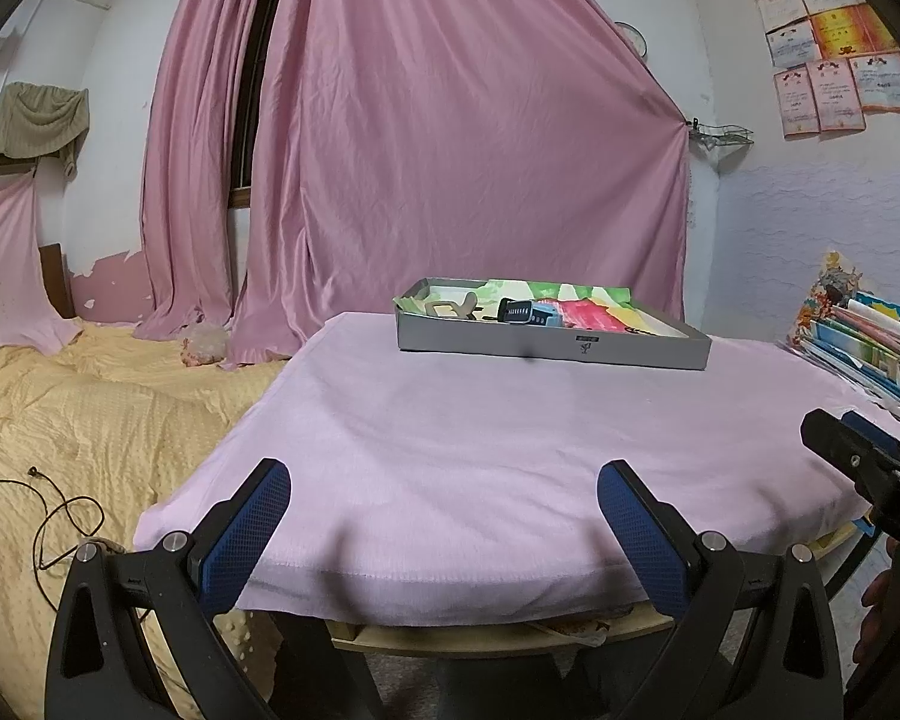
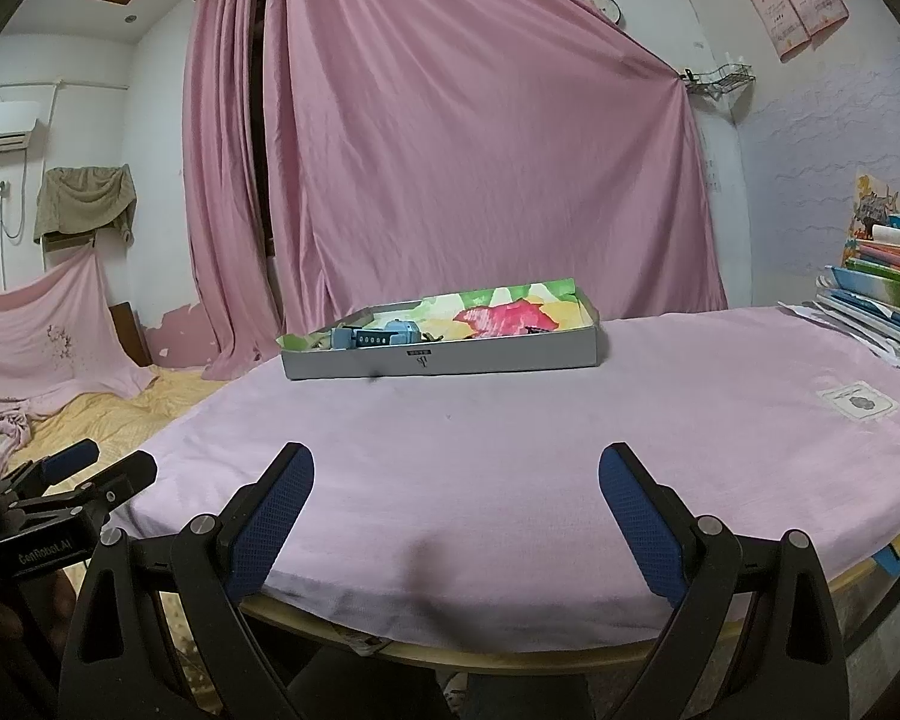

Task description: Organize jewelry

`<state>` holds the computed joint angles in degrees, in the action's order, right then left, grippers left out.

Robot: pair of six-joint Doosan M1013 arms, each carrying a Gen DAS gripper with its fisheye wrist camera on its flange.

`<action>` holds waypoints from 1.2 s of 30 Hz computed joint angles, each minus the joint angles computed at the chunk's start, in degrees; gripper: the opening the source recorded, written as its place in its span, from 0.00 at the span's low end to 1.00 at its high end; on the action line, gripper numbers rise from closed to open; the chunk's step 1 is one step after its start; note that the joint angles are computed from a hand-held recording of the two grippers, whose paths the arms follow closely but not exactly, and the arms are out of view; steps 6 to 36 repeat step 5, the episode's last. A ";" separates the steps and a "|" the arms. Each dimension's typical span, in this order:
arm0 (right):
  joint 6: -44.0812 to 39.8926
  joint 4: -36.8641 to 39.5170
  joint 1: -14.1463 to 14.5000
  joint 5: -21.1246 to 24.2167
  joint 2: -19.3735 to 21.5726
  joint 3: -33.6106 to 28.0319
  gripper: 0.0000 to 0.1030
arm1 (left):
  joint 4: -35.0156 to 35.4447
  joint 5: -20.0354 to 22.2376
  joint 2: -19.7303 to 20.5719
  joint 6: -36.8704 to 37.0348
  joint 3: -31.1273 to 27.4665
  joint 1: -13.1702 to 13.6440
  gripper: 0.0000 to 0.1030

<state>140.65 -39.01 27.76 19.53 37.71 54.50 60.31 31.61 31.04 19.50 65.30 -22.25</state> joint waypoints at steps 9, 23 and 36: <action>-1.24 1.54 -0.05 0.66 0.45 -0.76 0.91 | -2.67 0.72 0.67 2.88 -1.55 0.27 1.00; -1.24 1.54 -0.05 0.66 0.45 -0.76 0.91 | -2.67 0.72 0.67 2.88 -1.55 0.27 1.00; -1.24 1.54 -0.05 0.66 0.45 -0.76 0.91 | -2.67 0.72 0.67 2.88 -1.55 0.27 1.00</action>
